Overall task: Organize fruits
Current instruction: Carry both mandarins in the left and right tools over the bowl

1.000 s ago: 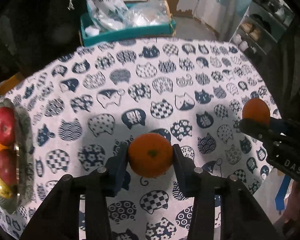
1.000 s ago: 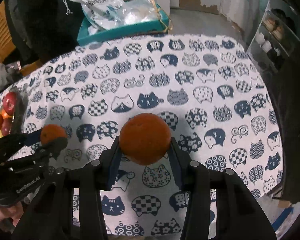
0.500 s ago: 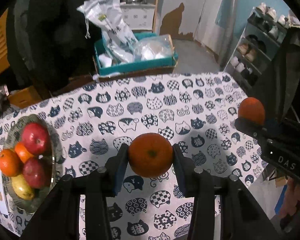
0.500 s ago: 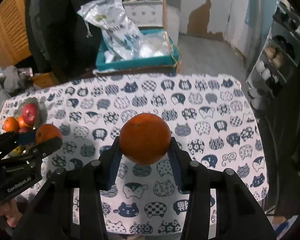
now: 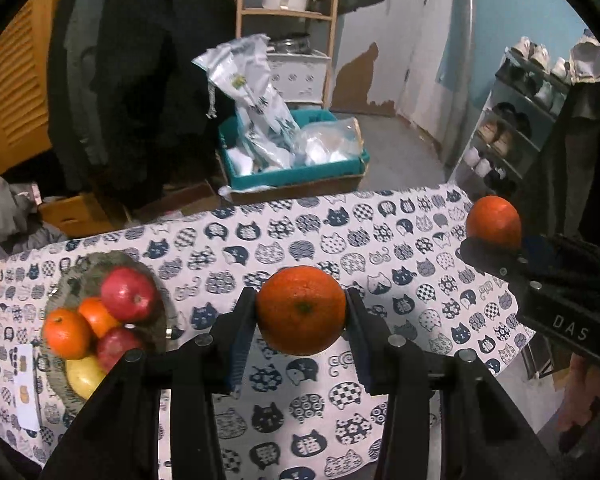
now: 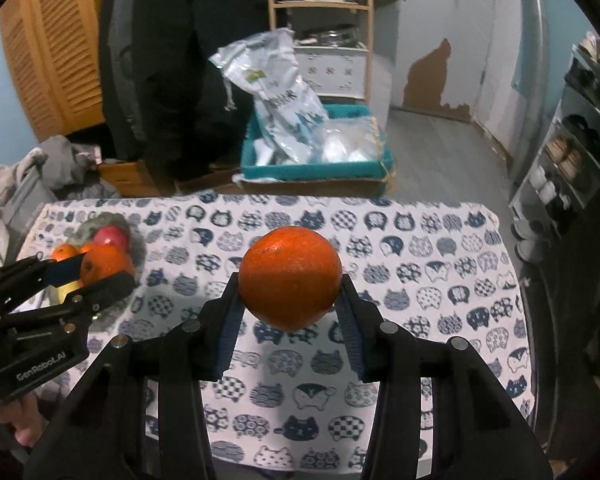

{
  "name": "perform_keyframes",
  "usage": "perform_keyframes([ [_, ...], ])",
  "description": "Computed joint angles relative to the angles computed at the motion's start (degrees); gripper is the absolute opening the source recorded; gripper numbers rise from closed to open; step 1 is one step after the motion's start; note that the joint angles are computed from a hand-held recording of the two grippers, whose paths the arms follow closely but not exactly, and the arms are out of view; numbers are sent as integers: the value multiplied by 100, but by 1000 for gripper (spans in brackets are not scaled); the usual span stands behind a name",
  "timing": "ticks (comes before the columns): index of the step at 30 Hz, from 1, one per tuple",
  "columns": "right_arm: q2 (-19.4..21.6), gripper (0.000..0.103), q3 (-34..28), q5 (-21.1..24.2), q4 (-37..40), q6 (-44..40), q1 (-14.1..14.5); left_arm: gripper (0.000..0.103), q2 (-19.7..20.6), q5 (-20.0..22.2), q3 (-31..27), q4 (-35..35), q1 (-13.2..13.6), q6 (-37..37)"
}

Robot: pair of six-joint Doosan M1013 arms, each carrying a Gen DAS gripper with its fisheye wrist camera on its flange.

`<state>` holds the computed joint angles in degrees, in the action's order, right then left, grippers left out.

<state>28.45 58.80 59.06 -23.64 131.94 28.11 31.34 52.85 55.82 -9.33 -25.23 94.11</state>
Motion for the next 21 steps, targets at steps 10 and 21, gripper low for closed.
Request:
perform_keyframes([
  [10, 501, 44, -816, 173, 374, -645, 134, 44, -185, -266, 226, 275, 269, -374],
  [21, 1362, 44, -2189, 607, 997, -1378, 265, 44, -244, -364, 396, 761, 604, -1026],
])
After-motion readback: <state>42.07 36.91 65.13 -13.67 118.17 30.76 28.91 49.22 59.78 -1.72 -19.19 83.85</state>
